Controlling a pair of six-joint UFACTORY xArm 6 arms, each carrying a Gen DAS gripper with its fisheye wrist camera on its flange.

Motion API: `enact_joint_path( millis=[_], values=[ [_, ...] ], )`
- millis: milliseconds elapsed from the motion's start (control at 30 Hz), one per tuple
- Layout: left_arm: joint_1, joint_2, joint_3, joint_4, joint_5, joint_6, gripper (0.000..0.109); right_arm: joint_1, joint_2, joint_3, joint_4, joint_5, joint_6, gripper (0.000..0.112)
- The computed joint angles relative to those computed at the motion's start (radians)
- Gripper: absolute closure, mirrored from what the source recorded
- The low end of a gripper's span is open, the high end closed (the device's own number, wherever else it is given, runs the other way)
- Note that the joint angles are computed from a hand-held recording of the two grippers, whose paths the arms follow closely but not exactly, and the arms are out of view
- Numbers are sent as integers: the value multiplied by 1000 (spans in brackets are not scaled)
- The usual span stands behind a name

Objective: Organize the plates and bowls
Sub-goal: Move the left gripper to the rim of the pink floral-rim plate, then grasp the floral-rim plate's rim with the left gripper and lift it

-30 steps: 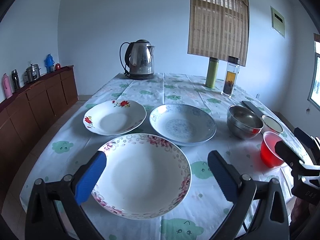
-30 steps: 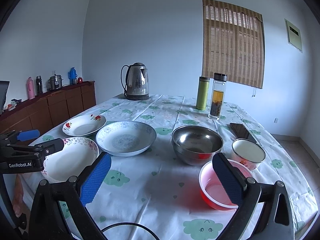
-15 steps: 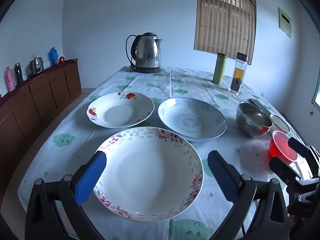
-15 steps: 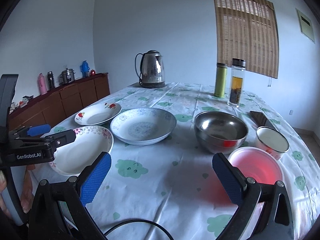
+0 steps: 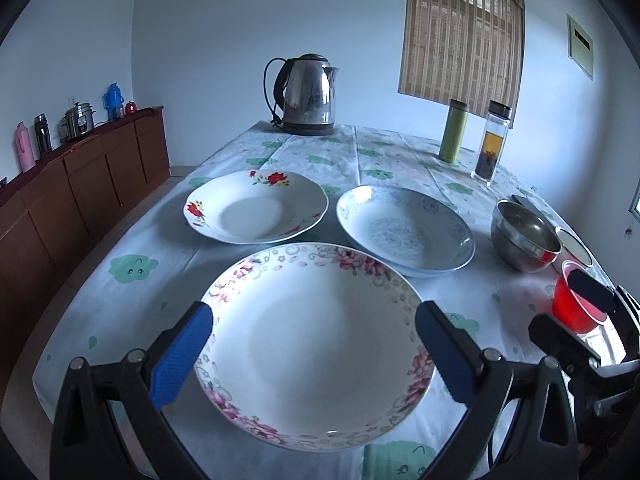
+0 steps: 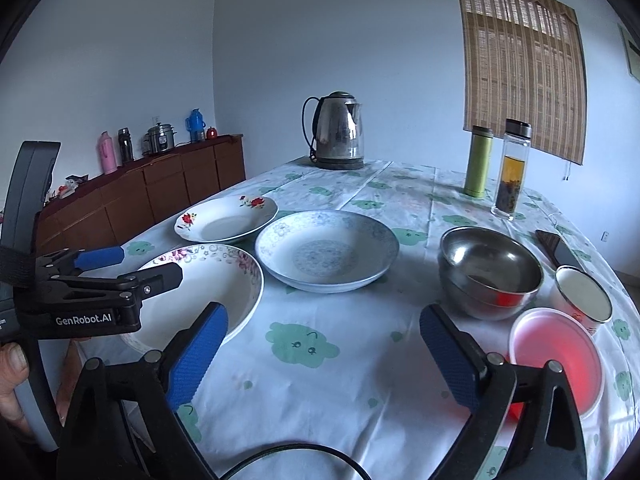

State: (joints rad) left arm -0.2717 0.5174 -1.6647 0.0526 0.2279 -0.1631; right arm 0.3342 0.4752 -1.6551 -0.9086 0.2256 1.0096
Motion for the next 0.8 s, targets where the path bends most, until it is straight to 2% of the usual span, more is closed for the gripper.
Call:
enact_joint_path(
  millis=[167, 367, 633, 800],
  values=[
    [15, 23, -27, 19, 23, -30, 6, 16, 56, -59, 156, 1, -161, 25],
    [33, 51, -56, 10, 51, -36, 7, 39, 144, -162, 426, 22, -426, 35],
    [55, 89, -105, 22, 108, -78, 26, 53, 252, -322, 686, 88, -681, 43],
    [63, 104, -123, 10, 131, -84, 30, 63, 330, -459, 770, 163, -775, 49]
  ],
)
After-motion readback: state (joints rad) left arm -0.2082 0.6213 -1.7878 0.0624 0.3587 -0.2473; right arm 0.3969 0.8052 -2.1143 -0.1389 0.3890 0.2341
